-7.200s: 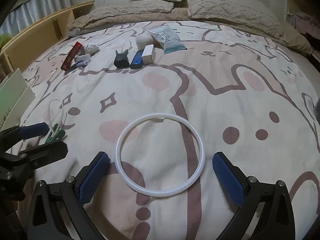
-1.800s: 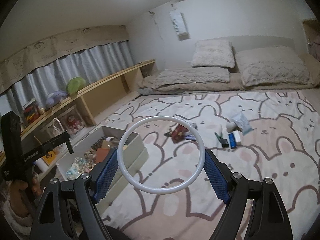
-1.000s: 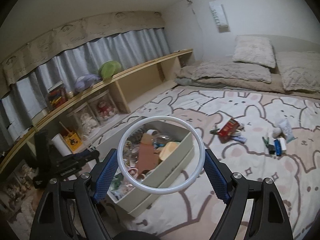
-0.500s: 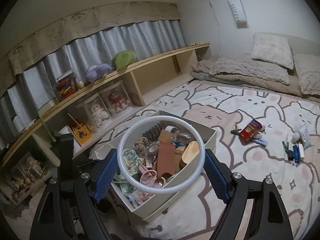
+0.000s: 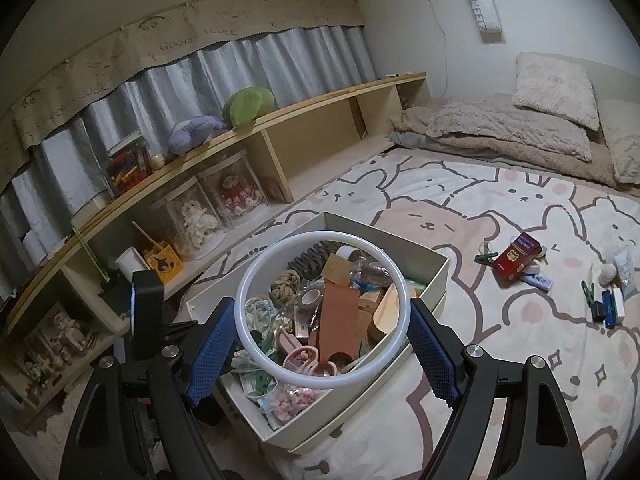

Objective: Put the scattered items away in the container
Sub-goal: 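Lower the clothespin and cable into the white box and open the left tool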

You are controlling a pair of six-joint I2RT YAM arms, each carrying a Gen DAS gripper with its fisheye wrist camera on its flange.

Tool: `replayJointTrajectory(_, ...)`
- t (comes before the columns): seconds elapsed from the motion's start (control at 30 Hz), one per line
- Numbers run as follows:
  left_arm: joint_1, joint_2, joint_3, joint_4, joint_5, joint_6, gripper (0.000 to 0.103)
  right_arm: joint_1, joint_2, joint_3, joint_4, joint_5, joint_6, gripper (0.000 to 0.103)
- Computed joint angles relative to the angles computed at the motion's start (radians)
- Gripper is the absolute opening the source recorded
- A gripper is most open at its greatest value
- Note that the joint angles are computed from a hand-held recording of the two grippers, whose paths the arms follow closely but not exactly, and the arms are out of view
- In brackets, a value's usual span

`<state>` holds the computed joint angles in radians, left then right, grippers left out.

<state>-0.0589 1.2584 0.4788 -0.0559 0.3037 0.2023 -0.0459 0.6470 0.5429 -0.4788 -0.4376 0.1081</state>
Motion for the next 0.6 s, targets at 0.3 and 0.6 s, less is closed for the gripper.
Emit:
replayJointTrajectory(0.3,0.048,-0.078,-0.058,0.042,0.048,-0.007,0.063,0.123,0.149,-0.015,0.145,0.08,0.052,0.084)
replayJointTrajectory(0.6,0.122,-0.163,-0.104,0.039,0.13,0.015,0.074,0.257,0.313,-0.033,0.272,0.164,0.085,0.084)
